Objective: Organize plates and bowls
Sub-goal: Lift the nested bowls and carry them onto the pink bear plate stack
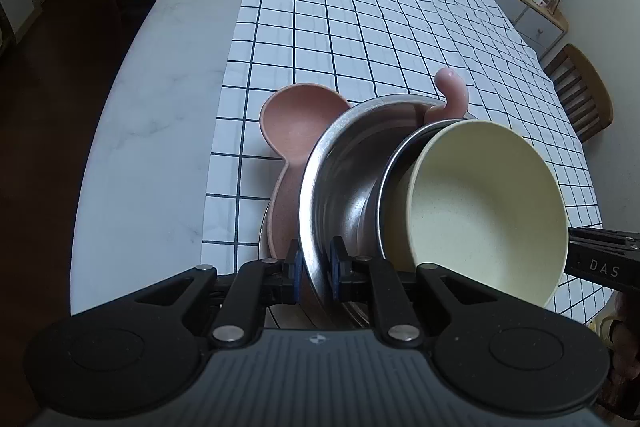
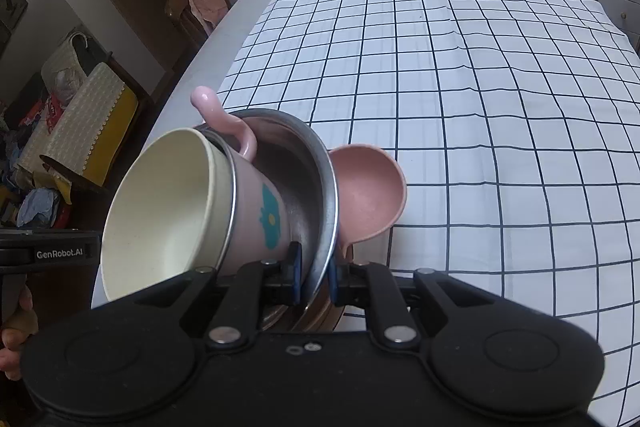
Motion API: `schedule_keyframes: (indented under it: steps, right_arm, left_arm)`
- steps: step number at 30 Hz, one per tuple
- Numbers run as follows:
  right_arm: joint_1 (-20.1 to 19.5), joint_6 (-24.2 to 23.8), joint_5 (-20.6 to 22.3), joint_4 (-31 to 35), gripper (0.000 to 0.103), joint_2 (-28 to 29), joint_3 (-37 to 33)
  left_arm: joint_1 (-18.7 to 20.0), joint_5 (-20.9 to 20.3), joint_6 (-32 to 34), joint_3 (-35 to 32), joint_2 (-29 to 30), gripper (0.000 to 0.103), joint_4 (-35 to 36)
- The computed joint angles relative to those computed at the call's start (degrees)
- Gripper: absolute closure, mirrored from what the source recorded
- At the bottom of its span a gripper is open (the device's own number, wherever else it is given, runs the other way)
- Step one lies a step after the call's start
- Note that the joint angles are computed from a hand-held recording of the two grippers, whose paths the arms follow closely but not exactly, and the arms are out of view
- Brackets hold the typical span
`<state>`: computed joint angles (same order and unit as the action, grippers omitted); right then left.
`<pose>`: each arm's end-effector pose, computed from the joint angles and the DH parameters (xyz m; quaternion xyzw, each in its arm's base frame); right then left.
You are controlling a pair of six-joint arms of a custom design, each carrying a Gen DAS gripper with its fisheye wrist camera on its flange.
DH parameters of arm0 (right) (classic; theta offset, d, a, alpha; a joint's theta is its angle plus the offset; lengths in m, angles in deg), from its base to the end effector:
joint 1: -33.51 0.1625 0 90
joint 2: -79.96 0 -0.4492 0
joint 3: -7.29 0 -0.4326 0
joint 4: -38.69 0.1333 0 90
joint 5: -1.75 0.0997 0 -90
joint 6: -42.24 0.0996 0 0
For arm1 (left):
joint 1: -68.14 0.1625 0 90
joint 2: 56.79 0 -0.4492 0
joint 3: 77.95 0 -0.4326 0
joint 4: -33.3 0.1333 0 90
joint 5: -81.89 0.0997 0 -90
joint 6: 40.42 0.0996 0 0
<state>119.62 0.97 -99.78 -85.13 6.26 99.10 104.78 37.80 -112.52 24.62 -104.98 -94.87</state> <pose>0.0684 -0.6658 0.3922 0.3028 -0.9380 0.0873 0.1441 -0.3815 -0.5390 0.0513 -0.0942 0.9084 -0.2837 0.2923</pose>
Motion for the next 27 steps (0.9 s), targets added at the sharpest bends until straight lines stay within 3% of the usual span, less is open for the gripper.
schedule_keyframes:
  steps: [19, 27]
  right_arm:
    - [0.9, 0.4, -3.2, -2.5, 0.089, 0.5, 1.1]
    - [1.3, -0.6, -4.4, -3.3, 0.081, 0.6, 1.0]
  left_arm:
    - [0.9, -0.7, 2.6, 0.6, 0.3, 0.09, -3.0]
    - [0.9, 0.2, 2.6, 1.0, -0.2, 0.09, -2.5]
